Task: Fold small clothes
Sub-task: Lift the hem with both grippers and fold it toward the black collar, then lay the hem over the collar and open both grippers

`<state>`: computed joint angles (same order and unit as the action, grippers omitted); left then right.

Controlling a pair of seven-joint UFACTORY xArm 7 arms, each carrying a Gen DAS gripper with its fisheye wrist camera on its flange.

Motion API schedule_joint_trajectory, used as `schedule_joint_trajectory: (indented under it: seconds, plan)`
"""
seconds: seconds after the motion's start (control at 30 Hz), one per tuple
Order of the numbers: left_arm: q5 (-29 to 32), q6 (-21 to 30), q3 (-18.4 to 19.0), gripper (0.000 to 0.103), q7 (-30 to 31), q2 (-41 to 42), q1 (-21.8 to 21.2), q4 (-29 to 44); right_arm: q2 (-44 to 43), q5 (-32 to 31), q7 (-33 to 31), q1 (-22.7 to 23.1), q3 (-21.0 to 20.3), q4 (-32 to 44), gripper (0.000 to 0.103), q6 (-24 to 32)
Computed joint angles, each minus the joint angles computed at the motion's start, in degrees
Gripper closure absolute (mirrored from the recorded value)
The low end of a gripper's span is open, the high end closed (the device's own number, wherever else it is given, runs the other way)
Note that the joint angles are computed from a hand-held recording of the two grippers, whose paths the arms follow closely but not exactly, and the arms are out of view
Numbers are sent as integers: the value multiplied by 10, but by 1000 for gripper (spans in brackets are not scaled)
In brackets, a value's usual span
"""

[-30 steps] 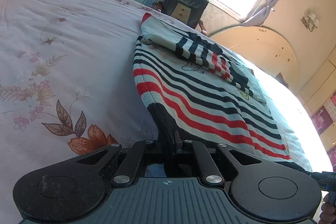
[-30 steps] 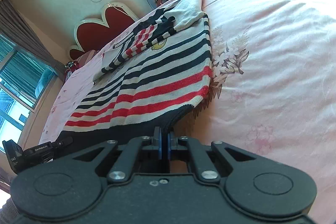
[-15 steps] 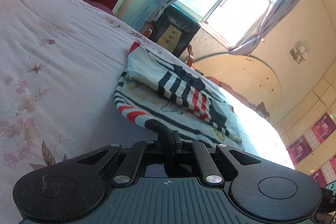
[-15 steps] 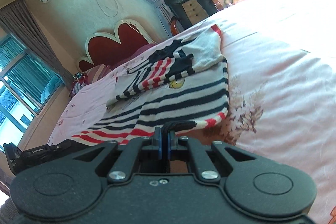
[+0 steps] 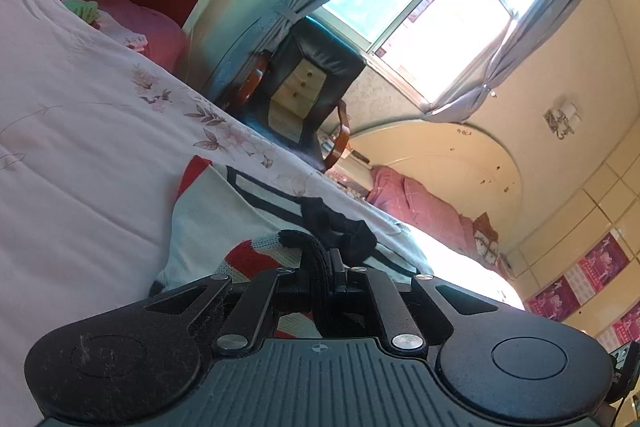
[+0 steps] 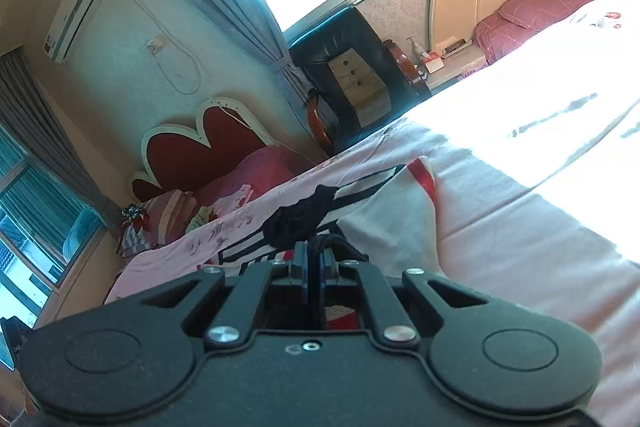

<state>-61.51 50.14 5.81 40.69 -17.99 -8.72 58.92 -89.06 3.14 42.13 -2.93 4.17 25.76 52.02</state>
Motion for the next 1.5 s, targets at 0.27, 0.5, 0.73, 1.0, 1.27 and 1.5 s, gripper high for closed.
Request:
schedule_joint_trajectory:
  seconds: [0.27, 0.5, 0.73, 1.0, 1.27, 1.5]
  plan:
    - [51, -33, -66, 98, -54, 219, 11, 170, 214, -12, -55, -21, -57, -16, 97, -168]
    - [16, -30, -130, 97, -40, 327, 51, 246, 361, 12, -82, -34, -80, -24, 92, -266]
    - [7, -43, -161, 97, -20, 367, 65, 277, 401, 12, -65, -76, -49, -37, 71, -353]
    - [-83, -97, -170, 19, 46, 350, 80, 267, 356, -6, -65, -107, -55, -56, 65, -361]
    - [48, -57, -157, 43, 94, 359, 71, 301, 356, -28, -145, -76, -70, -42, 66, -332]
    - [193, -64, -160, 59, 73, 382, 33, 330, 450, -60, -171, -87, -17, 17, 66, -314]
